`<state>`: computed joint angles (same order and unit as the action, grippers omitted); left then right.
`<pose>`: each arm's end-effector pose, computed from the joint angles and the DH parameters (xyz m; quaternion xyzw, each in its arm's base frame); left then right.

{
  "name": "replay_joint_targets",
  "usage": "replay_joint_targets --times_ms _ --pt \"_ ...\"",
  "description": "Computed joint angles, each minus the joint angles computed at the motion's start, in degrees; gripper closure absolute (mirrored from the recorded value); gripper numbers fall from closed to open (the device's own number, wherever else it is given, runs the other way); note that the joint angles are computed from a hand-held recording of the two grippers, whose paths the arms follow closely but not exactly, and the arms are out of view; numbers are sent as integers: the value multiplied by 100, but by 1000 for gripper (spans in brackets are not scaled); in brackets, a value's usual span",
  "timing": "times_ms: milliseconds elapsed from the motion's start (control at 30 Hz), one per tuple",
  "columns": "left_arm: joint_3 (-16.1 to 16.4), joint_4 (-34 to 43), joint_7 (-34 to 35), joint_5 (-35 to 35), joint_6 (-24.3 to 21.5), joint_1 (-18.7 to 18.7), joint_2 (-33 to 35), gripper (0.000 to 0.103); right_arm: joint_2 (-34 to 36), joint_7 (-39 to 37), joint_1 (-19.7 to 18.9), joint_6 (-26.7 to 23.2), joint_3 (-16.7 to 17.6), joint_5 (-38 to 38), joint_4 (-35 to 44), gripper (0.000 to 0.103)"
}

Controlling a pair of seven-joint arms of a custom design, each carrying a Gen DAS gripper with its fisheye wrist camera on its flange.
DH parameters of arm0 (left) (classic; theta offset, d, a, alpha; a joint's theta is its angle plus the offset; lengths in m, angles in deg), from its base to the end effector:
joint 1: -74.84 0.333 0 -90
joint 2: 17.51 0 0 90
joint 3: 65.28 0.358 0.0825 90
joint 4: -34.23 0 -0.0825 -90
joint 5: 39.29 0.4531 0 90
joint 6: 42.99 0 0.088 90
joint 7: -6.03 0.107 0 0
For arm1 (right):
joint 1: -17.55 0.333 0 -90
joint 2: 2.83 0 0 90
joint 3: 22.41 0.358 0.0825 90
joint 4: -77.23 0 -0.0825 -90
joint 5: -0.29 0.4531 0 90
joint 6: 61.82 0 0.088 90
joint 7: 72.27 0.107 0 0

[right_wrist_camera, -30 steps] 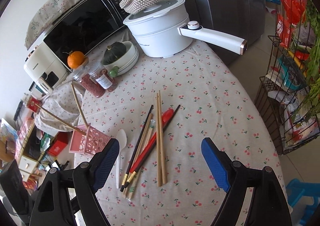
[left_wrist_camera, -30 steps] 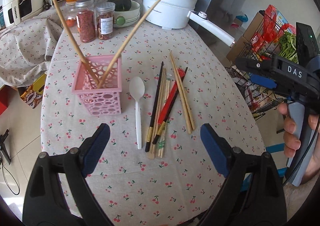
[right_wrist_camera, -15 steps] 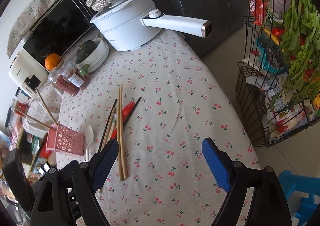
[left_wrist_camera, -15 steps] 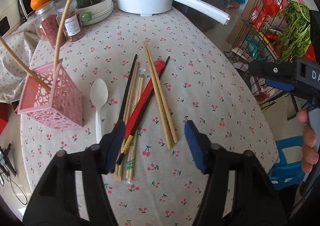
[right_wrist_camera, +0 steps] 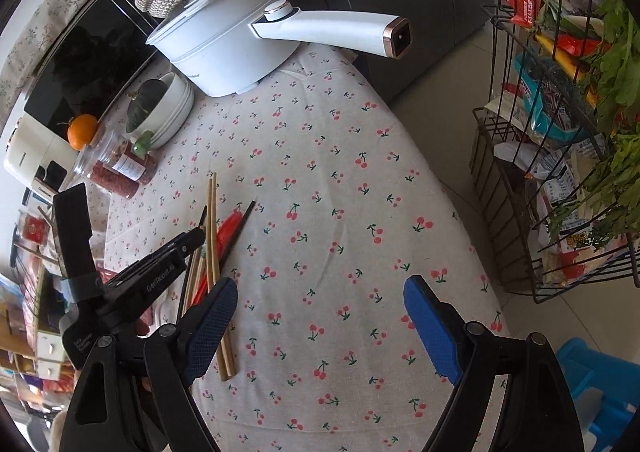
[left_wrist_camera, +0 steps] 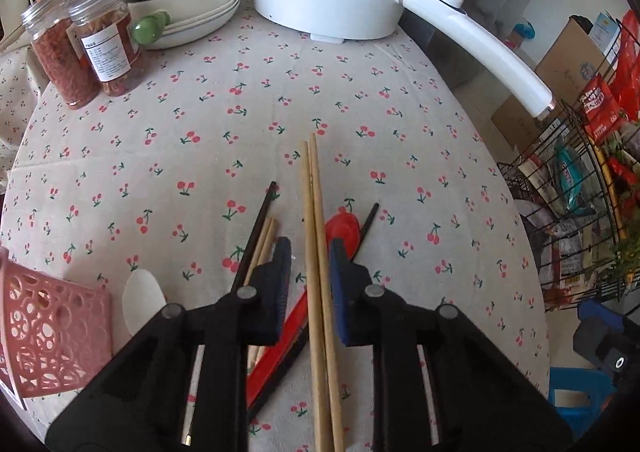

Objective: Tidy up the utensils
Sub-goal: 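Lower the left tool and grasp another wooden chopstick from the pile, then lift the chopstick with the left tool and lower it into the pink caddy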

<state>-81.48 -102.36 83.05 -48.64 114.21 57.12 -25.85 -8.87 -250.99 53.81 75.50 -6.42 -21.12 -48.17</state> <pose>0.4717 -0.3122 0.4290 -0.5984 0.7614 -0.2411 0.0638 0.3655 0.4724 0.4709 -0.5224 0.8241 -0.0752 0.2055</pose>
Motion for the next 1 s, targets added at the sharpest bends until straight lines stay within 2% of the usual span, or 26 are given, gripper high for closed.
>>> replay_joint_targets --times_ms 133,333,500,567,767,1000 --pt "49 138 -3 -279 -2 -33 224 90 14 8 -33 -21 -32 29 -23 17" --pt "-10 232 -561 194 -116 34 350 95 -85 137 -77 267 -66 189 -220 17" --pt "45 417 -676 190 -541 36 495 95 -72 147 -90 247 -45 190 -203 17" --pt "30 434 -805 371 -531 30 504 96 -55 126 -88 251 -44 196 -187 17" --pt "46 173 -255 98 -390 -67 74 96 21 64 -80 123 -39 157 -73 17" --pt "259 -577 1095 -769 -281 -411 -1071 96 253 -46 -18 1 -29 48 207 17"
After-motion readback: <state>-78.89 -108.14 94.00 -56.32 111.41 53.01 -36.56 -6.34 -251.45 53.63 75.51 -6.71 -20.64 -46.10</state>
